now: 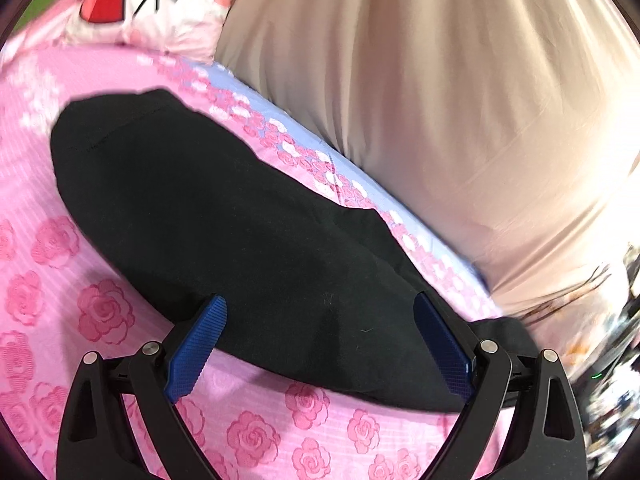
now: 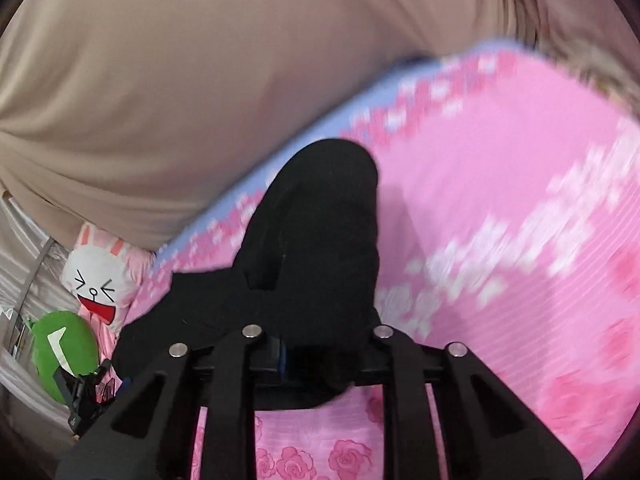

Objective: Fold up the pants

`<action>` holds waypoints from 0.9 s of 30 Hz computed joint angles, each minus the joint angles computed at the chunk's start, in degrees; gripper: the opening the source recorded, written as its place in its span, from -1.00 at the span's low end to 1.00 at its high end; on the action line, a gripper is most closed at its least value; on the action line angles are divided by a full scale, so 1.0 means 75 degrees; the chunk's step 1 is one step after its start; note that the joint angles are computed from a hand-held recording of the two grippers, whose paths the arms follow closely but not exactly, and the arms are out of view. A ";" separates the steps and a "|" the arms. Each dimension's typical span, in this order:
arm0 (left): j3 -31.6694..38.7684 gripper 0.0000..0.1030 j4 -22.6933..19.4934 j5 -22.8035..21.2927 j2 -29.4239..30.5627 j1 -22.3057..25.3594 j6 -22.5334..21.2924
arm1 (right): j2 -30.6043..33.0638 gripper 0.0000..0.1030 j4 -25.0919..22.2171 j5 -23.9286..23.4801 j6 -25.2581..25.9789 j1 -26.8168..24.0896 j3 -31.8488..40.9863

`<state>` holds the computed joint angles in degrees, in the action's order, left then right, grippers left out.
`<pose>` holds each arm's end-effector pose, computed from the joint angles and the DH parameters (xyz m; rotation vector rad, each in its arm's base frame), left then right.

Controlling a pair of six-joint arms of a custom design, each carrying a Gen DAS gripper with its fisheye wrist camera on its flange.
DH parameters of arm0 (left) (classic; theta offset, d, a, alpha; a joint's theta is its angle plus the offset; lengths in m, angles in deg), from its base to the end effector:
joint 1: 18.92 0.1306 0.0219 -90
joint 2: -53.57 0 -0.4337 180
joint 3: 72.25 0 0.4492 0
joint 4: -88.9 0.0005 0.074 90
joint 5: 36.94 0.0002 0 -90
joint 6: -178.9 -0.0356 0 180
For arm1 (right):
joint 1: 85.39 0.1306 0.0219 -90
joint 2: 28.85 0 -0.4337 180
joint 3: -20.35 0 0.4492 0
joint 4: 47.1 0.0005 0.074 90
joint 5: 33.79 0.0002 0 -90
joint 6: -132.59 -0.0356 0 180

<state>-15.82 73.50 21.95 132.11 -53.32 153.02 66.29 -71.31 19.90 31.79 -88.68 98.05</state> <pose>0.3687 -0.2308 0.3228 -0.8275 1.9806 -0.4081 0.5662 -0.0119 0.3595 -0.0521 2.2478 0.7933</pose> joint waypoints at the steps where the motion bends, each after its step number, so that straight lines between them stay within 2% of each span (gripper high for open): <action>1: 0.0190 0.79 -0.0292 -0.0190 0.0071 -0.0130 -0.0197 | -0.0136 -0.66 0.0057 0.0114 0.0115 -0.0098 -0.0072; 3: 0.0487 0.79 -0.0787 -0.0538 0.0191 -0.0315 -0.0364 | -0.0329 -0.66 0.0192 0.0673 0.0244 -0.0307 -0.0200; 5: 0.0661 0.79 -0.0883 -0.0634 0.0258 -0.0435 -0.0601 | -0.0309 -0.65 0.0146 0.1048 0.0283 -0.0796 -0.0302; 7: 0.0773 0.79 -0.0923 -0.0482 0.0387 -0.0424 -0.0669 | 0.0054 -0.58 -0.0514 0.1230 0.0860 -0.1162 -0.0171; 8: 0.0875 0.79 -0.1090 -0.0371 0.0555 -0.0373 -0.0656 | 0.0187 -0.47 -0.0818 0.1377 0.1045 -0.1234 -0.0120; 9: 0.0972 0.79 -0.1329 -0.0304 0.0694 -0.0320 -0.0580 | 0.0178 -0.32 -0.0857 0.1601 0.1016 -0.1281 -0.0220; 10: 0.1120 0.79 -0.1696 -0.0191 0.0892 -0.0242 -0.0430 | 0.0008 -0.28 -0.0554 0.1755 0.0900 -0.1283 -0.0424; 12: 0.1201 0.78 -0.1999 0.0297 0.1025 -0.0041 -0.0096 | -0.0778 -0.14 0.0688 0.2937 0.1090 -0.0987 -0.1103; 13: 0.1160 0.78 -0.1975 0.0420 0.0996 0.0032 -0.0019 | -0.1139 -0.10 0.1243 0.3618 0.1468 -0.0743 -0.1374; 14: 0.1117 0.78 -0.1923 0.0440 0.0976 0.0053 0.0052 | -0.1490 0.09 0.1698 0.3834 0.2036 -0.0483 -0.1584; 15: 0.1078 0.78 -0.1868 0.0436 0.0965 0.0063 0.0109 | -0.1688 0.29 0.1794 0.3611 0.2462 -0.0280 -0.1656; 16: 0.1064 0.78 -0.1852 0.0397 0.0962 0.0048 0.0113 | -0.1755 0.30 0.1656 0.3405 0.2720 -0.0114 -0.1641; 18: 0.1118 0.78 -0.1934 0.0210 0.0993 -0.0026 0.0096 | -0.1584 0.29 0.0810 0.2820 0.3578 0.0380 -0.1417; 19: 0.1137 0.78 -0.1964 0.0139 0.1004 -0.0058 0.0082 | -0.1425 0.29 0.0521 0.2738 0.3925 0.0575 -0.1336; 20: 0.1131 0.78 -0.1959 0.0089 0.0997 -0.0081 0.0064 | -0.1217 0.28 0.0431 0.2963 0.4333 0.0815 -0.1318; 22: 0.1109 0.78 -0.1906 0.0081 0.0962 -0.0117 0.0109 | -0.0812 0.21 0.0347 0.3571 0.4829 0.1048 -0.1222; 23: 0.1025 0.78 -0.1769 0.0161 0.0907 -0.0096 0.0141 | -0.0538 -0.07 0.0192 0.3852 0.4785 0.1077 -0.1056; 24: 0.0970 0.78 -0.1638 0.0253 0.0876 -0.0040 0.0148 | -0.0312 -0.52 -0.0031 0.3853 0.4625 0.1007 -0.0874; 25: 0.0881 0.78 -0.1481 0.0345 0.0818 -0.0005 0.0177 | -0.0118 -0.74 -0.0230 0.3652 0.4377 0.0898 -0.0675; 27: 0.0778 0.78 -0.1289 0.0450 0.0745 0.0057 0.0194 | -0.0023 -0.85 -0.0628 0.3085 0.3828 0.0650 -0.0295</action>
<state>-9.99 63.84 25.32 137.69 -52.89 154.47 66.11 -76.02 43.04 60.51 -83.81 95.84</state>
